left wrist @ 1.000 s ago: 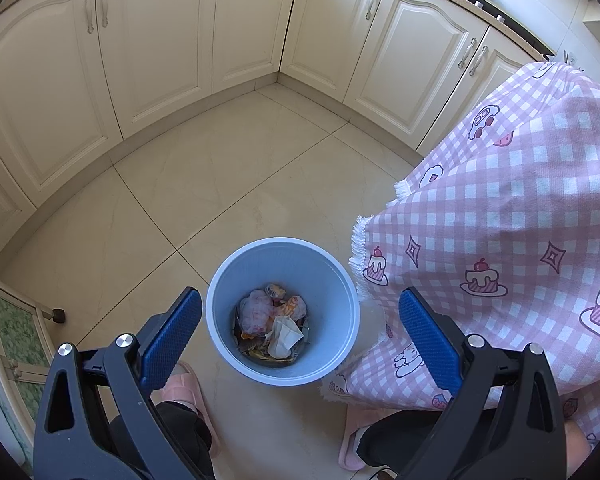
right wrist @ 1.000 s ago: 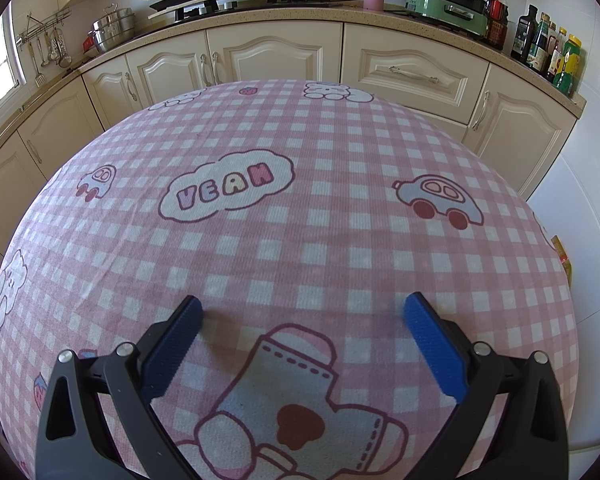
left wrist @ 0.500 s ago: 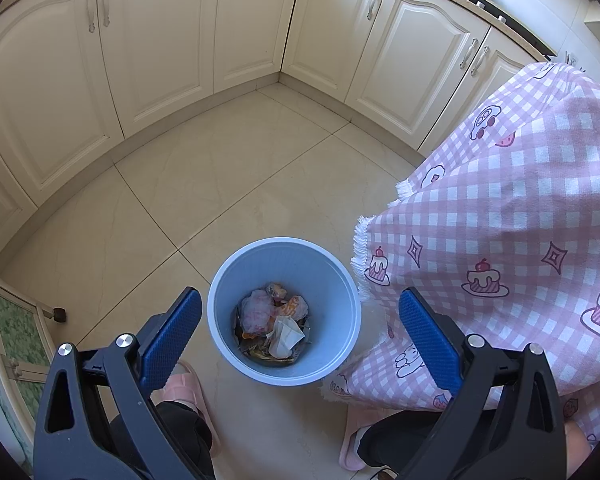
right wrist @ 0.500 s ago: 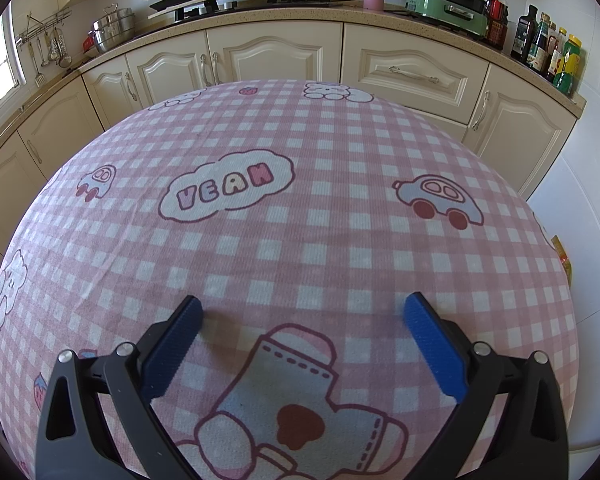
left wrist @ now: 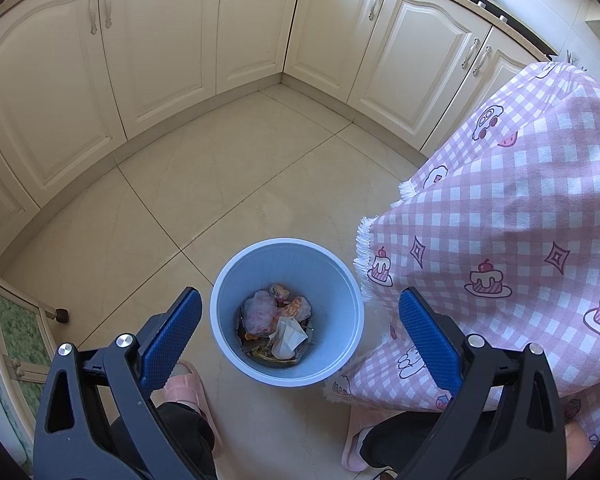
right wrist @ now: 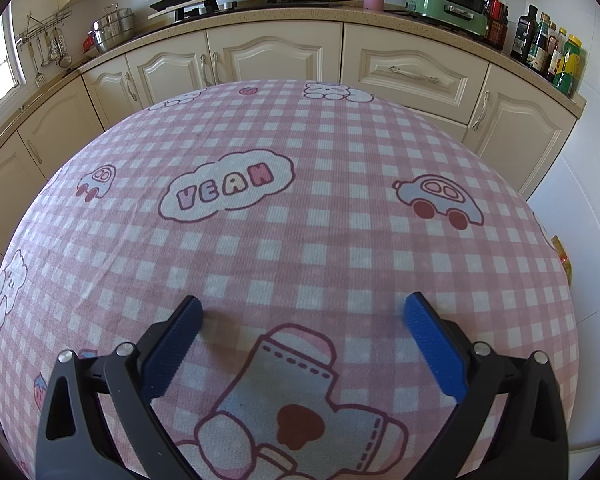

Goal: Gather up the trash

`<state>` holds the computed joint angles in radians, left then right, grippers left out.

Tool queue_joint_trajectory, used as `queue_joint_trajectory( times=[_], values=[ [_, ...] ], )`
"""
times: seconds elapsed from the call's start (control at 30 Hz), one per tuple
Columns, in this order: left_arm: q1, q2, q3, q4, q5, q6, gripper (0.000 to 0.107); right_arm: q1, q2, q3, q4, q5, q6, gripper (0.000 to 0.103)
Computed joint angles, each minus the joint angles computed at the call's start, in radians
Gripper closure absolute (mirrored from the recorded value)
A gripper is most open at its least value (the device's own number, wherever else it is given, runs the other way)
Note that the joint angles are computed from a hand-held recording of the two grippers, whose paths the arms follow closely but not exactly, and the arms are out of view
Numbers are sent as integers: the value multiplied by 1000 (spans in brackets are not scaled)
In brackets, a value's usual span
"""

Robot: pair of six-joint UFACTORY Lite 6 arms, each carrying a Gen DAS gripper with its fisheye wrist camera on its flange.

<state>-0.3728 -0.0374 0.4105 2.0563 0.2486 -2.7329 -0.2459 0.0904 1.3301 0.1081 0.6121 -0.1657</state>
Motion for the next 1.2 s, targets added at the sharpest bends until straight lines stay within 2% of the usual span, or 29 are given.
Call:
queue_joint_trajectory(
  times=[0.17, 0.57, 1.2],
  values=[
    [8, -23, -15, 22, 2, -23, 12, 0, 1, 1, 0, 0, -1, 4],
    [-3, -34, -8, -81, 5, 87, 12, 1, -2, -1, -1, 0, 1, 4],
    [-10, -36, -16, -52, 8, 58, 12, 1, -1, 0, -1, 1, 2, 4]
  ],
)
